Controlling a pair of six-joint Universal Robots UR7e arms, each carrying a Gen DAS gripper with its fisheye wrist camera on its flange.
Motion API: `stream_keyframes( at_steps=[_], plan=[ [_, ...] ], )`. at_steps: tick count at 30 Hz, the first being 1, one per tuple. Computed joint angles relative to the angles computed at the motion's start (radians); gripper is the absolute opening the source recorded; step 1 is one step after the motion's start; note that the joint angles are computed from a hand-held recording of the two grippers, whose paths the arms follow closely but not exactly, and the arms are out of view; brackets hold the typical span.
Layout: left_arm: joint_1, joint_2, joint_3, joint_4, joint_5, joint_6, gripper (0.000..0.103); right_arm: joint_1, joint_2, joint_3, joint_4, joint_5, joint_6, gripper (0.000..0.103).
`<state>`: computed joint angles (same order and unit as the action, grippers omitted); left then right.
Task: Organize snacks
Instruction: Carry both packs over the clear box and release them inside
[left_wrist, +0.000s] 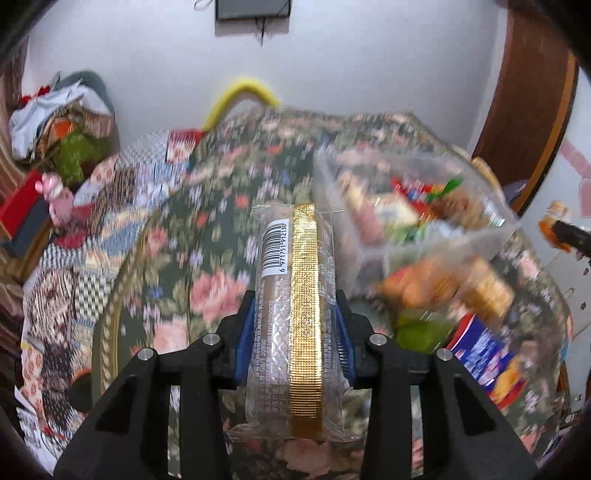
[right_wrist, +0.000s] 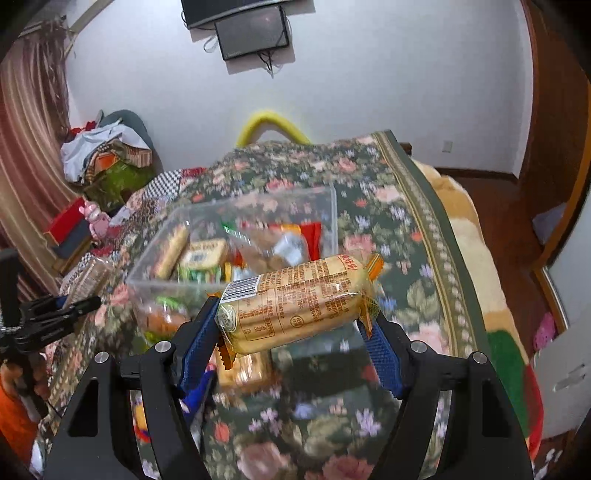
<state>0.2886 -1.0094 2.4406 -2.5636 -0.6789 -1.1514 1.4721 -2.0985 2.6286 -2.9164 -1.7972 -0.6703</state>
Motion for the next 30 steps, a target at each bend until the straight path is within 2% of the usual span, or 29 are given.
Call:
stream_keyframes(
  at_steps=[7, 13, 21, 30],
  plan=[
    [0.028, 0.054, -0.092, -0.158, 0.052, 0.192, 0.039, 0.079, 0.118, -0.041, -0.099, -0.009, 0.013, 0.071],
    [0.083, 0.134, -0.186, -0.284, 0.047, 0.340, 0.039, 0.121, 0.222, -0.085, -0.160, -0.016, 0.011, 0.071],
    [0.162, 0.228, -0.296, -0.368, 0.007, 0.469, 0.039, 0.123, 0.379, -0.135, -0.235, -0.048, 0.014, 0.071],
    [0.241, 0.308, -0.392, -0.394, -0.052, 0.561, 0.039, 0.111, 0.513, -0.196, -0.233, -0.098, 0.031, 0.071]
  ],
)
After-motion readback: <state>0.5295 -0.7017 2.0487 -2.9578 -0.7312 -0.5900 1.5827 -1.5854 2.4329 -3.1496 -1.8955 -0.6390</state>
